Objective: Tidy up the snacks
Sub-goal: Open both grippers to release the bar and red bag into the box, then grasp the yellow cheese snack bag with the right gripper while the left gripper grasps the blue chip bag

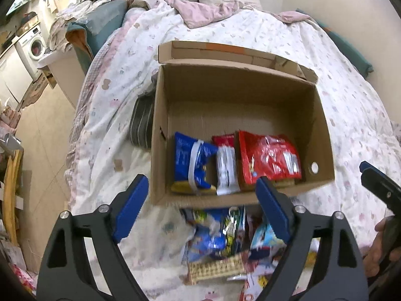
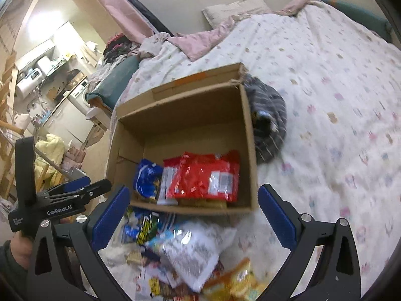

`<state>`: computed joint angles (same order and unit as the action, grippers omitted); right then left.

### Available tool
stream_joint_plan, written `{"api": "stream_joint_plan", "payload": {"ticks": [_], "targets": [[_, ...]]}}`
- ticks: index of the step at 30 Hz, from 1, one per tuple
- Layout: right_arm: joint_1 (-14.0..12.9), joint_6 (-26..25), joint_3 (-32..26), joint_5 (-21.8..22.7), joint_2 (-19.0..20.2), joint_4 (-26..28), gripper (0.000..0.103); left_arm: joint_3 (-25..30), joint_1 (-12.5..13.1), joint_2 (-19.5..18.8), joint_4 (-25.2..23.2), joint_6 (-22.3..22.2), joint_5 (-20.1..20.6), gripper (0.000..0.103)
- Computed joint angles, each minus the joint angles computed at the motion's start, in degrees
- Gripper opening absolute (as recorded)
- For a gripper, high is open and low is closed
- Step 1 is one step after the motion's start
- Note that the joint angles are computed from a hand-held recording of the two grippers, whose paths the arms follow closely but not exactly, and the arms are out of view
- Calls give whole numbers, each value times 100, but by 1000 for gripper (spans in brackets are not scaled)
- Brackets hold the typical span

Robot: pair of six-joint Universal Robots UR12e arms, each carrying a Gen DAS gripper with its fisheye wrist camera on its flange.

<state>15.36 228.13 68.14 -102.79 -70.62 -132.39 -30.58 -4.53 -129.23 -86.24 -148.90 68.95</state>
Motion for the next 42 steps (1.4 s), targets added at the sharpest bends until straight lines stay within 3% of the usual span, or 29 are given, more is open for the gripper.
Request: {"api": "stream_joint_plan", "payload": {"ticks": [16,20,24,26,30,36,42], "targets": [[212,366,343,-37,-327,609,103,-1159,299,730,46,38,112,85],[179,458,507,214,-424,762,103,-1408,324,852,189,16,231,85],[81,562,628,793,-486,1269,103,-1468,325,869,162,4,230,85],[57,393,532,1104,-423,1766,103,-1474,313,869,134,30,249,85],[137,-304,106,1113,-130,2741,103,-1415,290,843,4,64,225,85],[317,-1750,-662,656,418,3775,103,-1303,285,772,-74,-31,273,85],[203,-1795,-837,885,589,4117,101,-1187,310,669,-129,-196,470,85]]}}
